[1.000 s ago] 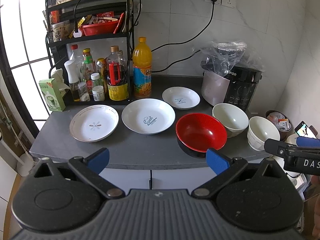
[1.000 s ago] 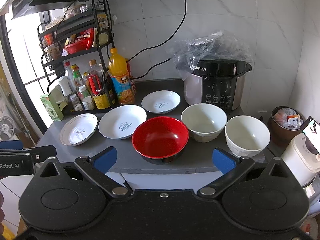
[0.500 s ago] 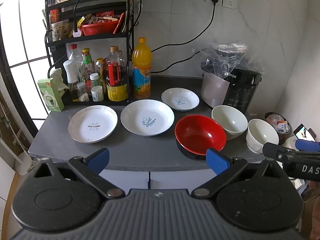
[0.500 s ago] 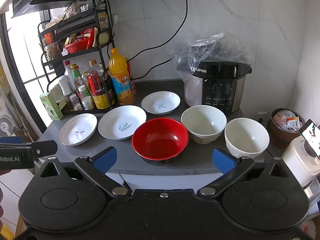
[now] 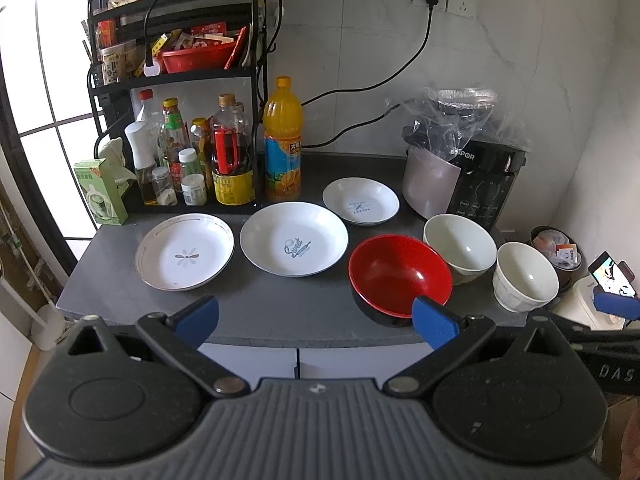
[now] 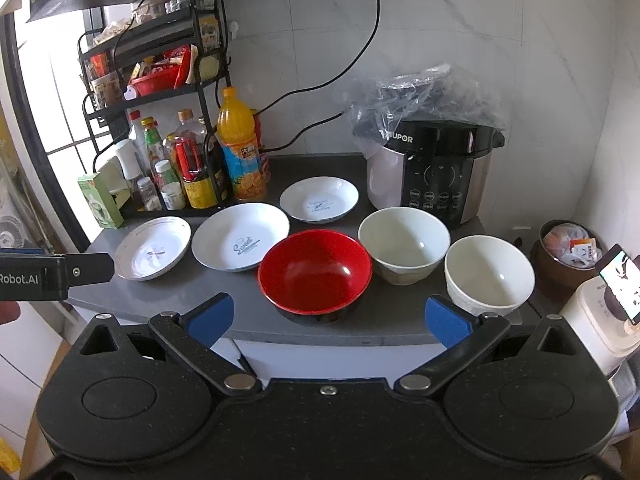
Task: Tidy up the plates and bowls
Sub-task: 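Move both grippers toward the white bowl beside the red bowl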
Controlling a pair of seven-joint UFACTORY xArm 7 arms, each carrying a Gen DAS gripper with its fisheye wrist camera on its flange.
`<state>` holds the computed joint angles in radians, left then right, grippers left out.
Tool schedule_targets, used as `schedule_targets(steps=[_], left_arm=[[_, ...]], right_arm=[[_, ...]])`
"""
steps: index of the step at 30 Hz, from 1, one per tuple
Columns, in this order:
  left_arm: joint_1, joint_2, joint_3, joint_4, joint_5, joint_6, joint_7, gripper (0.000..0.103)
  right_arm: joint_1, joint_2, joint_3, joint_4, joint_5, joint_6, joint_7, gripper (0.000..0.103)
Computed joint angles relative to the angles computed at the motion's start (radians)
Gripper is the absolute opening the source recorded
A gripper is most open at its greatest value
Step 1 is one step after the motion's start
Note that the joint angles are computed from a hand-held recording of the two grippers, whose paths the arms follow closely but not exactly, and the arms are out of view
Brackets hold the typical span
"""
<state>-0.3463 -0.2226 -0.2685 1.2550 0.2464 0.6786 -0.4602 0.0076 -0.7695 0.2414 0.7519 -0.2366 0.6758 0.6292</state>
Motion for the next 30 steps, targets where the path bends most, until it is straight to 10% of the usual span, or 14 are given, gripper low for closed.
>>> schedule_targets(steps=[14,30], left_arm=[[-0.006,0.068,0.053,0.055,-0.098,-0.035,0.14,0.1],[0.056,0.419,0.116,0.423,-0.338,-0.013,0.521,0.1]], right_arm=[[-0.064,0.085,0.054,0.034,-0.037,-0.097,0.106,0.103],[-0.184,0.47,0.212,0.367,-0.383,-0.006,0.552,0.103]])
